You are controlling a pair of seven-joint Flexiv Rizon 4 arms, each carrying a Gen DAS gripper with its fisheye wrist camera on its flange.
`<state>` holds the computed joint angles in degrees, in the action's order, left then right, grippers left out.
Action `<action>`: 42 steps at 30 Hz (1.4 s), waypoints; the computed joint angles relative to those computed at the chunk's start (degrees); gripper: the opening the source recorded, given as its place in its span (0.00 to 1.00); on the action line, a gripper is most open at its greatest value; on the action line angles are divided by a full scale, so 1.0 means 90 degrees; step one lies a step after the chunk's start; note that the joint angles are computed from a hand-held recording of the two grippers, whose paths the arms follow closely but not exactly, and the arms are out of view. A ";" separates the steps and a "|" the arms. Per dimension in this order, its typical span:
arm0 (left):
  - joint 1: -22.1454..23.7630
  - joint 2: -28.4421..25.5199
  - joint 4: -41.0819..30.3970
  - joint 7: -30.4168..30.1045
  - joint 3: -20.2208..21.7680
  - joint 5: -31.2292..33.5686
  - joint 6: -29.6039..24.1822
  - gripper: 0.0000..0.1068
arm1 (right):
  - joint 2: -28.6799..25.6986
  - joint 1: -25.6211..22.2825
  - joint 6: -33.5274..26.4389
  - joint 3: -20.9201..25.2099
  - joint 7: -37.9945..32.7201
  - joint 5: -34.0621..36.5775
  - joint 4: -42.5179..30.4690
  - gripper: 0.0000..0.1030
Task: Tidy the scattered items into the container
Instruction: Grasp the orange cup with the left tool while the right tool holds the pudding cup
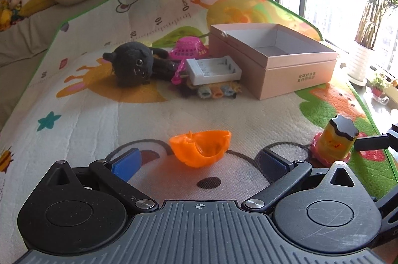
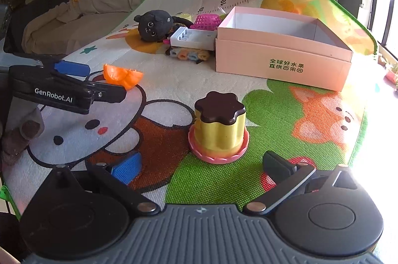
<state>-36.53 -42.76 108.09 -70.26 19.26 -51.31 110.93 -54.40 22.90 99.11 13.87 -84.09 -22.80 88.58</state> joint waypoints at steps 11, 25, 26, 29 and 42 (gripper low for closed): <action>-0.0674 -0.0714 -0.0577 -0.0614 0.1158 -0.0142 -0.0627 0.96 | -0.0012 -0.0042 -0.0151 0.0081 -0.0108 0.0016 -0.0069 1.00; 0.0374 -0.0154 -0.0211 -0.1211 0.0186 0.1533 -0.0345 0.62 | -0.0125 -0.0090 -0.0871 0.0297 -0.0141 0.0231 -0.0665 0.84; 0.0431 -0.0103 -0.0159 -0.1193 0.0111 0.1588 -0.0301 0.61 | -0.0147 -0.0098 -0.0911 0.0323 -0.0201 0.0241 -0.0717 0.81; 0.0439 -0.0002 -0.0041 -0.1118 0.0045 0.1587 -0.0234 0.60 | -0.0145 0.0032 -0.0872 0.0140 -0.0286 0.0296 -0.0762 0.67; -0.0648 -0.0172 -0.0199 -0.0630 0.1038 0.1274 -0.0672 0.51 | 0.0251 -0.0144 -0.0021 0.0100 -0.0416 0.0404 0.0048 0.54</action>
